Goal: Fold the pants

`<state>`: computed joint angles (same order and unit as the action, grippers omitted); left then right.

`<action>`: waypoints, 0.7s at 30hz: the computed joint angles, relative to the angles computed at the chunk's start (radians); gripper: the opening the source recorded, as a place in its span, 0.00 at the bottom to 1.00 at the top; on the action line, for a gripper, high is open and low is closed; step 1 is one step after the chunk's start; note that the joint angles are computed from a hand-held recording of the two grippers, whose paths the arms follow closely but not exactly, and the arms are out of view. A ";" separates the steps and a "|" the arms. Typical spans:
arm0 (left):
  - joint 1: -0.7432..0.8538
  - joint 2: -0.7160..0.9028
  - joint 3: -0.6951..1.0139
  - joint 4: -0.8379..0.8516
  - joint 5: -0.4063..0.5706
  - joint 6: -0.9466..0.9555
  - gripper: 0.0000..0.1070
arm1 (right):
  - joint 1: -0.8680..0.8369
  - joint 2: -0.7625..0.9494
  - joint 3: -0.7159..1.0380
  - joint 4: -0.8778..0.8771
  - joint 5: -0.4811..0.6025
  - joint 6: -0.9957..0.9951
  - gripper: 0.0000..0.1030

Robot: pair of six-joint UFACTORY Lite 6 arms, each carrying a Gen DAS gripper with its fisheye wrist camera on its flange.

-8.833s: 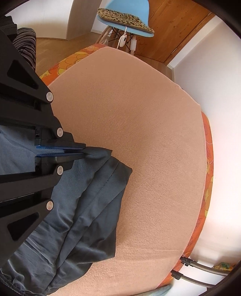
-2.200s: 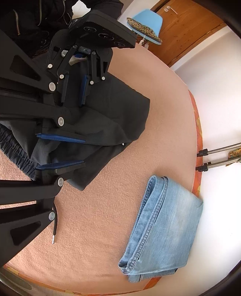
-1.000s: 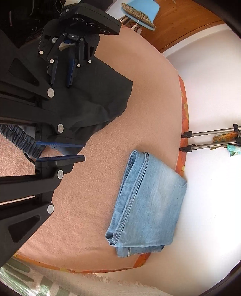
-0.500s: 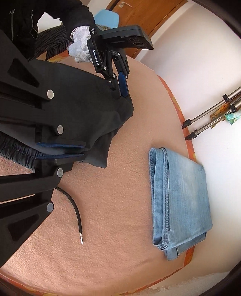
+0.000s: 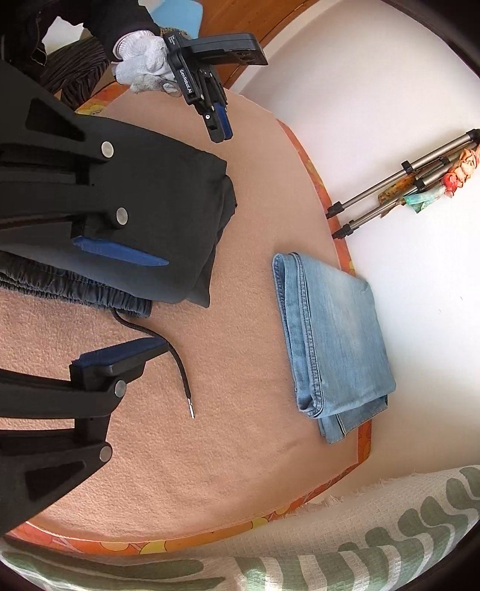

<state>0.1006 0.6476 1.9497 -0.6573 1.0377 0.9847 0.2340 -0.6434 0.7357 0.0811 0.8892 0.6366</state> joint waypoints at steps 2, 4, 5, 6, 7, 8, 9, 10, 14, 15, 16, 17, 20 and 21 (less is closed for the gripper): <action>0.034 -0.053 -0.058 -0.003 0.044 0.026 0.37 | 0.141 -0.008 0.011 -0.096 0.019 0.166 0.53; 0.065 -0.106 -0.132 -0.011 0.074 0.053 0.47 | 0.291 0.011 0.024 -0.218 0.039 0.349 0.69; 0.079 -0.123 -0.162 -0.016 0.091 0.060 0.47 | 0.339 0.015 0.021 -0.250 0.040 0.410 0.81; 0.089 -0.130 -0.177 -0.013 0.114 0.051 0.47 | 0.378 0.018 0.014 -0.272 0.039 0.465 0.84; 0.097 -0.128 -0.186 -0.008 0.135 0.032 0.47 | 0.401 0.023 0.008 -0.281 0.037 0.499 0.84; 0.105 -0.119 -0.187 -0.007 0.159 0.009 0.47 | 0.413 0.027 0.001 -0.280 0.036 0.517 0.84; 0.110 -0.111 -0.190 -0.003 0.175 -0.011 0.47 | 0.415 0.035 -0.004 -0.274 0.041 0.520 0.84; 0.111 -0.109 -0.198 0.002 0.180 -0.021 0.47 | 0.413 0.042 -0.009 -0.265 0.049 0.509 0.85; 0.117 -0.080 -0.209 -0.003 0.193 -0.056 0.47 | 0.283 -0.038 -0.110 -0.095 -0.014 0.386 0.85; 0.118 -0.056 -0.193 -0.008 0.207 -0.081 0.47 | 0.238 -0.059 -0.138 -0.035 -0.035 0.329 0.85; 0.119 -0.037 -0.181 -0.011 0.218 -0.105 0.47 | 0.219 -0.062 -0.150 -0.016 -0.040 0.314 0.85; 0.117 -0.020 -0.170 -0.015 0.227 -0.124 0.47 | 0.217 -0.061 -0.155 -0.024 -0.039 0.316 0.85; 0.106 0.001 -0.167 -0.028 0.234 -0.135 0.47 | 0.186 -0.070 -0.185 0.012 -0.049 0.275 0.85; 0.099 0.001 -0.173 -0.028 0.227 -0.137 0.47 | 0.156 -0.079 -0.204 0.062 -0.063 0.226 0.84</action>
